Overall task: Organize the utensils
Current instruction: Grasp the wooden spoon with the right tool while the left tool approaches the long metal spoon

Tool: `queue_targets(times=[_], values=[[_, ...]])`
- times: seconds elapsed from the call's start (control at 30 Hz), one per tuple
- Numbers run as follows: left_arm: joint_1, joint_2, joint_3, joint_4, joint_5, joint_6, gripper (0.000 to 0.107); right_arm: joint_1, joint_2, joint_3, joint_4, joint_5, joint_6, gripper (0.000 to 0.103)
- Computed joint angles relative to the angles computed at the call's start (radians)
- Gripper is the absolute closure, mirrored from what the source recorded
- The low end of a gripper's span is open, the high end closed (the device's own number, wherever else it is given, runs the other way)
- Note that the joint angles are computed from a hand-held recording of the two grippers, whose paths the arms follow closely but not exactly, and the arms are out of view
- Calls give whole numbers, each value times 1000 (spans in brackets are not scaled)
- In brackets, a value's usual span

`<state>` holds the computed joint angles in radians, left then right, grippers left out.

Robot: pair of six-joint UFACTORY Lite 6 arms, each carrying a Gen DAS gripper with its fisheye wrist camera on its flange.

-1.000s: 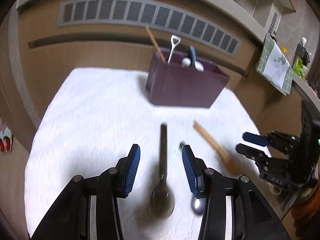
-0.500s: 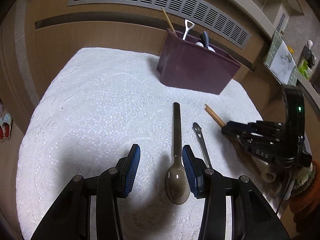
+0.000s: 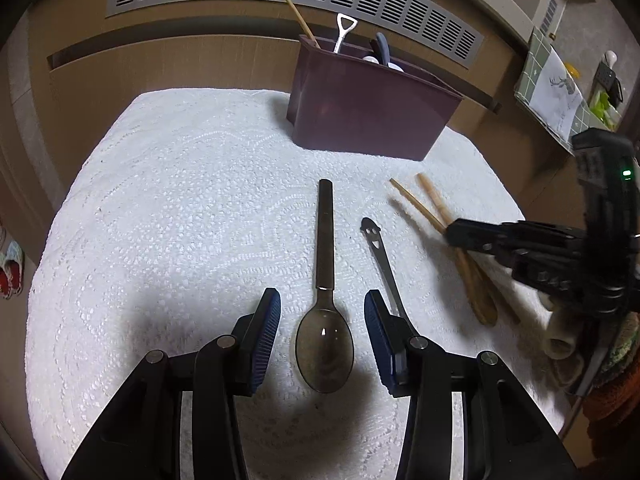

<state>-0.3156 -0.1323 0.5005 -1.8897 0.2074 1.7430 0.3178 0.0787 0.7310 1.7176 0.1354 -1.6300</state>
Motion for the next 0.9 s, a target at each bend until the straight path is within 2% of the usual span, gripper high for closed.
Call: queue_targets(times=[0.1, 0.2, 0.3, 0.43, 0.6, 0.77, 0.9], values=[[-21, 9, 7, -1, -13, -7, 62, -83, -139, -97, -61, 80, 58, 93], [-48, 25, 23, 29, -36, -50, 62, -157, -235, -159, -109, 93, 80, 93], [-71, 29, 31, 54, -52, -83, 62, -248, -259, -186, -109, 130, 64, 93], [-93, 37, 44, 107, -75, -143, 62, -333, -233, -195, -10, 169, -41, 93], [-101, 43, 49, 152, -96, -190, 62, -324, -247, -234, 174, 156, -218, 93], [-54, -21, -35, -6, -47, 21, 62, -328, -292, -276, 234, 156, -281, 93], [-36, 7, -25, -55, -37, 77, 62, -333, -303, -281, 258, 153, -304, 93]])
